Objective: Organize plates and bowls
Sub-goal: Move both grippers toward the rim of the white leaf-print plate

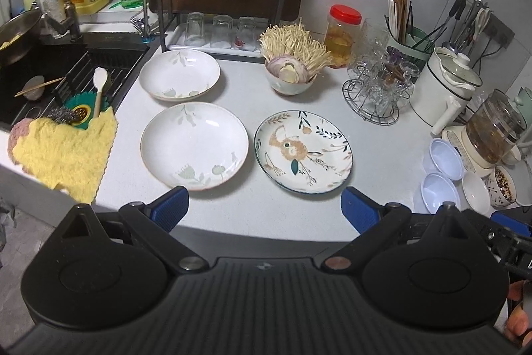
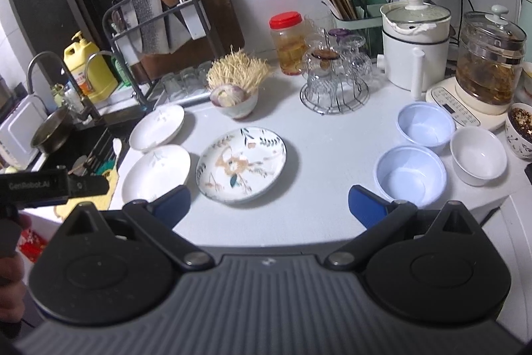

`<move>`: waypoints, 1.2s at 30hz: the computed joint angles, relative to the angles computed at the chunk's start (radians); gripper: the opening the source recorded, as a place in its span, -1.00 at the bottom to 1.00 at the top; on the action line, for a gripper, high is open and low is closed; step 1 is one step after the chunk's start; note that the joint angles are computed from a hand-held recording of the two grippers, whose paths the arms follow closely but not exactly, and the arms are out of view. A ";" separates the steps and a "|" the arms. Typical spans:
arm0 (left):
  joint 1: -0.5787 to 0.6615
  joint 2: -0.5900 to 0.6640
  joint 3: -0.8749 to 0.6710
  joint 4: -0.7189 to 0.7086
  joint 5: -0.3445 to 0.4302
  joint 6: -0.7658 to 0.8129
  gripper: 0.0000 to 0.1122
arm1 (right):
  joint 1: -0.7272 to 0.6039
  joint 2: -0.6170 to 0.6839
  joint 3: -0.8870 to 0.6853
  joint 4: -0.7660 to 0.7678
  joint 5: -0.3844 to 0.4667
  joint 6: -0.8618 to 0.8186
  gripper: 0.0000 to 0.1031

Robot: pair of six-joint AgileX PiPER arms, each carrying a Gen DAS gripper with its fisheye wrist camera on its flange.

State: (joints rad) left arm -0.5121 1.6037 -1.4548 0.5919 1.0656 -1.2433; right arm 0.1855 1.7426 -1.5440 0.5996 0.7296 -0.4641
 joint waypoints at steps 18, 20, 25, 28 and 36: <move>0.637 0.151 -0.035 -0.604 -0.340 0.983 0.78 | 0.322 0.327 -0.403 -0.536 -0.050 0.758 0.94; 0.690 0.196 -0.060 -0.683 -0.340 1.100 0.78 | 0.343 0.390 -0.487 -0.550 -0.005 0.814 0.85; 0.786 0.303 -0.110 -0.782 -0.330 1.308 0.76 | 0.418 0.561 -0.743 -0.636 0.141 0.975 0.82; 0.836 0.361 -0.145 -0.829 -0.318 1.382 0.76 | 0.446 0.673 -0.922 -0.596 0.249 0.976 0.54; 0.925 0.506 -0.220 -0.942 -0.296 1.524 0.52 | 0.477 0.793 -1.052 -0.534 0.334 1.071 0.16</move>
State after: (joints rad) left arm 0.4125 2.1098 -1.6748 -0.3501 0.7691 0.2809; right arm 0.6629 2.5356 -2.5958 0.0661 1.0634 0.6071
